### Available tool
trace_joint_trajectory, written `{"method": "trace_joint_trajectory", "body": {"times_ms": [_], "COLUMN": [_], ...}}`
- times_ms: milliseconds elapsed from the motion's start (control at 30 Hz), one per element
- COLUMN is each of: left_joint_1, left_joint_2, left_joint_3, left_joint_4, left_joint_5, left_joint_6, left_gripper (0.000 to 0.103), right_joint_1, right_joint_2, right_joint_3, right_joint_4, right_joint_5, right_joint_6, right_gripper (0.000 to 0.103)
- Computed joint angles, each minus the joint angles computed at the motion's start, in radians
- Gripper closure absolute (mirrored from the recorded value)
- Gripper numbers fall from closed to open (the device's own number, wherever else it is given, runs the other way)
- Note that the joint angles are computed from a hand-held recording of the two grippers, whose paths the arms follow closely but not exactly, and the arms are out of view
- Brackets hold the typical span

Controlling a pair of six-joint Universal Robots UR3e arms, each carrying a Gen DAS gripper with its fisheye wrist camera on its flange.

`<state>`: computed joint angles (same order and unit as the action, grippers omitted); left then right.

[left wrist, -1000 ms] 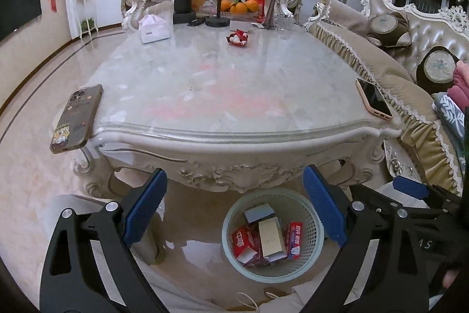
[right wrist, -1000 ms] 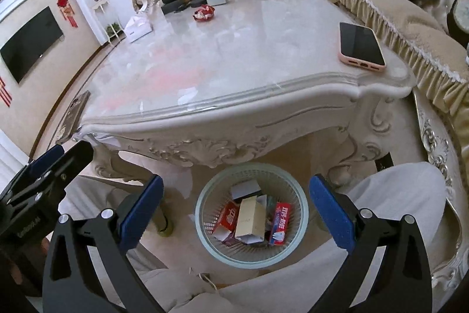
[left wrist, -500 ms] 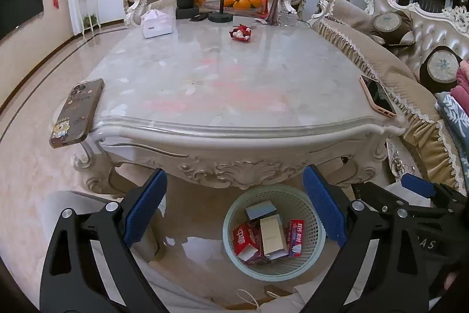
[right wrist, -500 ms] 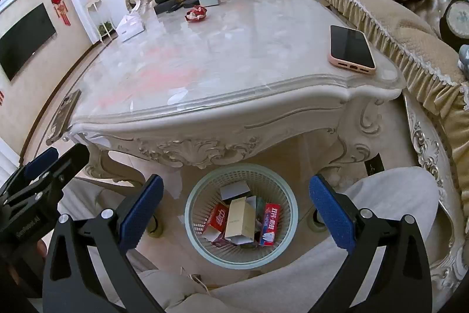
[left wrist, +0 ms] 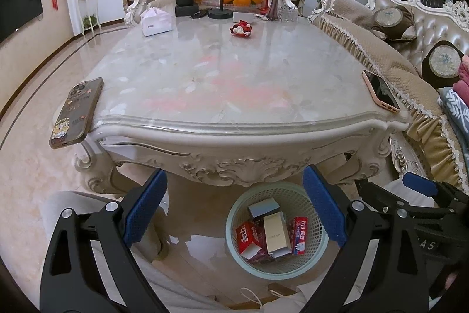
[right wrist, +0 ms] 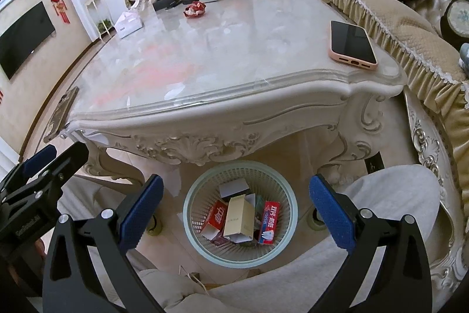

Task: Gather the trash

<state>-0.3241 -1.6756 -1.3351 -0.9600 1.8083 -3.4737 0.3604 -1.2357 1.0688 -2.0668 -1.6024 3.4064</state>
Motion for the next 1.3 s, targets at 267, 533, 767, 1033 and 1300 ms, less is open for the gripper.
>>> {"method": "trace_joint_trajectory", "body": {"times_ms": [267,533,767,1033,1300], "left_joint_1": [0.01,0.001,0.024,0.038,0.022], "left_joint_2": [0.017,0.013,0.028,0.035,0.034], "left_joint_3": [-0.038,-0.031,-0.042,-0.044,-0.045], "left_joint_4": [0.031,0.033,0.033,0.021,0.02], "left_joint_5": [-0.01,0.013,-0.058,-0.159,-0.133], "left_joint_6": [-0.012,-0.008,-0.008,-0.005,-0.02], "left_gripper": [0.012,0.012,0.012,0.012,0.012], "right_joint_1": [0.0,0.006,0.015,0.018,0.02], "right_joint_2": [0.004,0.018,0.026,0.033,0.035], "right_joint_3": [0.004,-0.006,-0.009,-0.006,-0.003], "right_joint_4": [0.003,0.018,0.015,0.014,0.012], "right_joint_5": [0.003,-0.017,-0.038,-0.044,-0.043], "right_joint_6": [-0.01,-0.017,-0.015,-0.023,-0.02], "right_gripper": [0.008,0.008,0.008,0.008,0.008]}}
